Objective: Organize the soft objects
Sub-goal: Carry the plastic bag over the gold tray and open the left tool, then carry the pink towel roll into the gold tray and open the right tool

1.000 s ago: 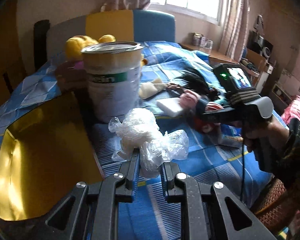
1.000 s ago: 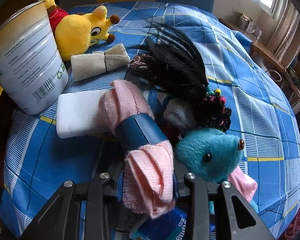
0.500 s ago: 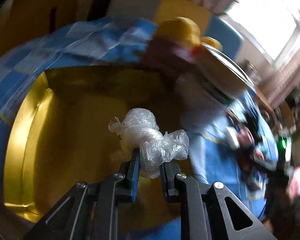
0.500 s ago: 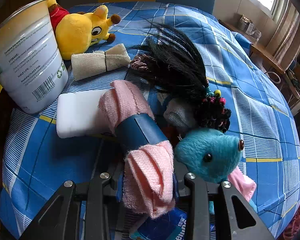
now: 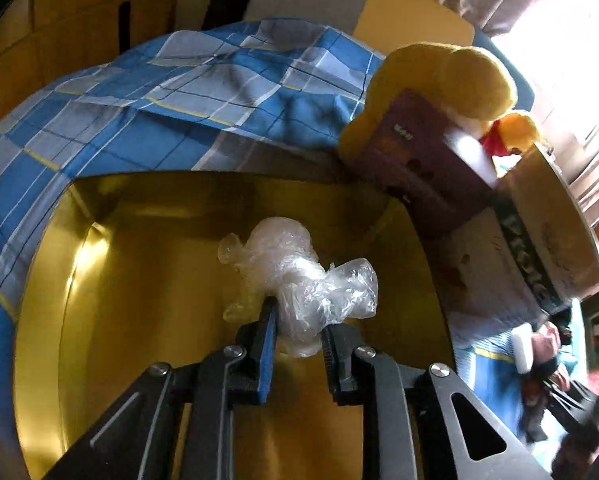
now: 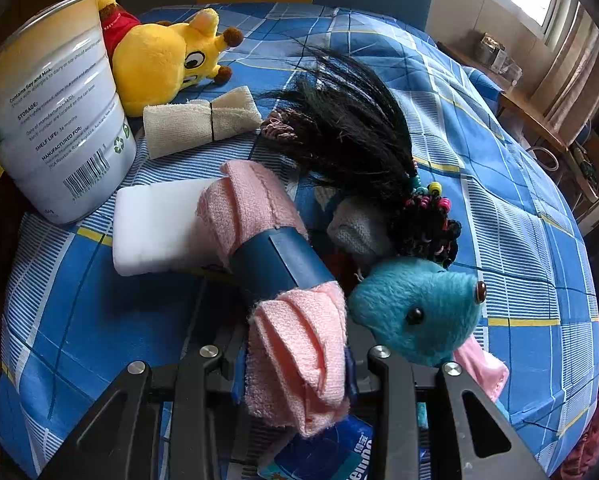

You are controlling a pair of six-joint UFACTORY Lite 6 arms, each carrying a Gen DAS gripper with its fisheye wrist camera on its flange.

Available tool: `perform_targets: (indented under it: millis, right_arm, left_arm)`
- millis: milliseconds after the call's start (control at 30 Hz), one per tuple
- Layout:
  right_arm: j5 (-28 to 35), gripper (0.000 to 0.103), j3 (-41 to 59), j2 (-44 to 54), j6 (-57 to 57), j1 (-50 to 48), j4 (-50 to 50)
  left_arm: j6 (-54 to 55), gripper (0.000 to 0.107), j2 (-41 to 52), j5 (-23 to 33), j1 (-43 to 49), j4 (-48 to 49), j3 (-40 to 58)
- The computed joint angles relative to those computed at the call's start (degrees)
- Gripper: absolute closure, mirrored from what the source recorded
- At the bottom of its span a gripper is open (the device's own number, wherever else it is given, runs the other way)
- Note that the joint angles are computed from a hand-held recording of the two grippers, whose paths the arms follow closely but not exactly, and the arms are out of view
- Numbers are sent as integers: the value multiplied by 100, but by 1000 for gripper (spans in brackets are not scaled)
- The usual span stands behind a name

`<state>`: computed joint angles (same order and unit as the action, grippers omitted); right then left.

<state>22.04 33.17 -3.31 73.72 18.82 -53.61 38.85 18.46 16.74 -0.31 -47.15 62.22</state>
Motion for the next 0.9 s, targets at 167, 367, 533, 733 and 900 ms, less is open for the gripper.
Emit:
perform_targets:
  millis: [167, 367, 533, 733, 900]
  right_arm:
    - [-18, 68, -4, 4, 14, -12, -20]
    - [-46, 68, -17, -9, 0, -40, -17]
    - [45, 69, -70, -152, 76, 34, -45]
    - [66, 70, -227, -691, -309, 144, 517]
    - [22, 70, -383, -1288, -845, 321, 1305]
  left_arm:
    - [209, 67, 388, -11, 29, -248, 322]
    - [480, 49, -373, -256, 84, -411, -550]
    - [981, 48, -1468, -278, 271, -703, -1692]
    - [1460, 48, -2892, -303, 409, -710, -2903]
    - [1285, 47, -3728, -143, 379, -287, -3528]
